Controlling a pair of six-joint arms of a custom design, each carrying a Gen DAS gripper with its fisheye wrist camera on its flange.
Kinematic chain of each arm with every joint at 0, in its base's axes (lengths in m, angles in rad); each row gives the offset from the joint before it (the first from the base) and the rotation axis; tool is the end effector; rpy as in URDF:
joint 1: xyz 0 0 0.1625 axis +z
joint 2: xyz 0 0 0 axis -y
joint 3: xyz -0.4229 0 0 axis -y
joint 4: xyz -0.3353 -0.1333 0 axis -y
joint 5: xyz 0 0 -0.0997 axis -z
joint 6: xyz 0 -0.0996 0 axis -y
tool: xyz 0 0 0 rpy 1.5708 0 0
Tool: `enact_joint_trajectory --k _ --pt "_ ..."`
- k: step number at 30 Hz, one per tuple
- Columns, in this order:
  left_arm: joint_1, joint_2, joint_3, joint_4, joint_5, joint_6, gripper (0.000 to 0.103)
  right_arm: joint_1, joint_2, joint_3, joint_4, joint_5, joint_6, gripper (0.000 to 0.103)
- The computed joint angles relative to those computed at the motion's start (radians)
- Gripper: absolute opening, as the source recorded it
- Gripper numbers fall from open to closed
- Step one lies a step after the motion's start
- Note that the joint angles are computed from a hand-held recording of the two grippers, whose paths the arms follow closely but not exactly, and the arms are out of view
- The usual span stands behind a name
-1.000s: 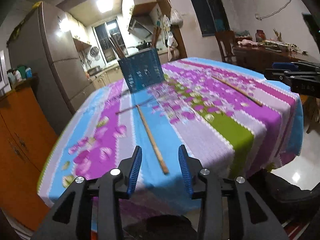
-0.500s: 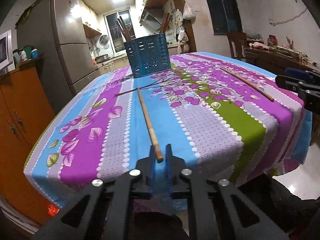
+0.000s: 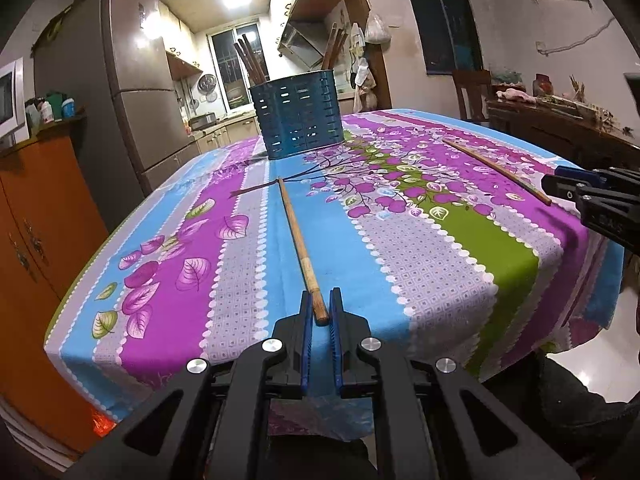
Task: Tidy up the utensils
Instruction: 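Lower both open tools onto the last chopsticks on the tablecloth, then close the left gripper on a chopstick while the right gripper grasps the last one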
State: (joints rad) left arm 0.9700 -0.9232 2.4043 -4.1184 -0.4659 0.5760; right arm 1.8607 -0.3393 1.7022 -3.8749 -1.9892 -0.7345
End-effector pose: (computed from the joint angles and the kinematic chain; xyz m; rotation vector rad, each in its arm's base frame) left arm -0.0272 -0.4329 0.2315 0.4581 1.8767 -1.0854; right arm 0.2605 -0.5487 0.0022 0.9264 -2.1632 1.0514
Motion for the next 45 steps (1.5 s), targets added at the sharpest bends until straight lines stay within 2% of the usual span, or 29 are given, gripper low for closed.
enact_joint_trajectory --k 6,16,18,20,25,28,31,34,37,40,45 --pt "-0.004 0.011 0.001 -0.023 0.006 0.017 0.010 -0.007 0.018 -0.022 0.012 -0.021 0.024 0.013" --pt "-0.011 0.026 0.001 -0.047 0.014 0.030 0.010 -0.010 0.028 -0.027 0.004 -0.021 0.050 0.012" --pt "-0.009 0.018 0.004 -0.038 0.005 0.023 0.010 -0.012 0.040 -0.024 -0.035 -0.014 0.043 0.012" --pt "-0.004 0.011 0.009 -0.037 -0.010 0.017 0.010 -0.017 0.049 -0.018 -0.067 0.008 0.030 0.005" --pt "0.012 -0.024 0.020 -0.003 -0.057 0.001 0.008 -0.013 0.034 -0.007 -0.044 0.014 0.071 0.005" --pt "0.013 -0.041 0.024 0.014 -0.054 0.001 0.007 0.000 0.029 0.001 -0.068 0.017 0.056 0.005" --pt "0.004 -0.059 0.027 -0.008 -0.044 0.026 0.007 0.019 0.020 0.003 -0.080 0.024 0.045 0.005" --pt "-0.020 -0.075 0.022 -0.090 -0.024 0.119 0.007 0.037 0.012 -0.002 -0.090 0.036 0.010 0.005" --pt "-0.037 -0.101 0.010 -0.117 -0.008 0.187 0.007 0.058 -0.003 -0.016 -0.090 0.064 -0.036 0.005" --pt "-0.059 -0.160 0.007 -0.068 0.001 0.203 0.007 0.078 -0.034 -0.027 -0.055 0.110 -0.055 0.005" --pt "-0.087 -0.285 -0.022 0.089 -0.015 0.184 0.007 0.103 -0.077 -0.061 0.025 0.178 -0.068 0.005"
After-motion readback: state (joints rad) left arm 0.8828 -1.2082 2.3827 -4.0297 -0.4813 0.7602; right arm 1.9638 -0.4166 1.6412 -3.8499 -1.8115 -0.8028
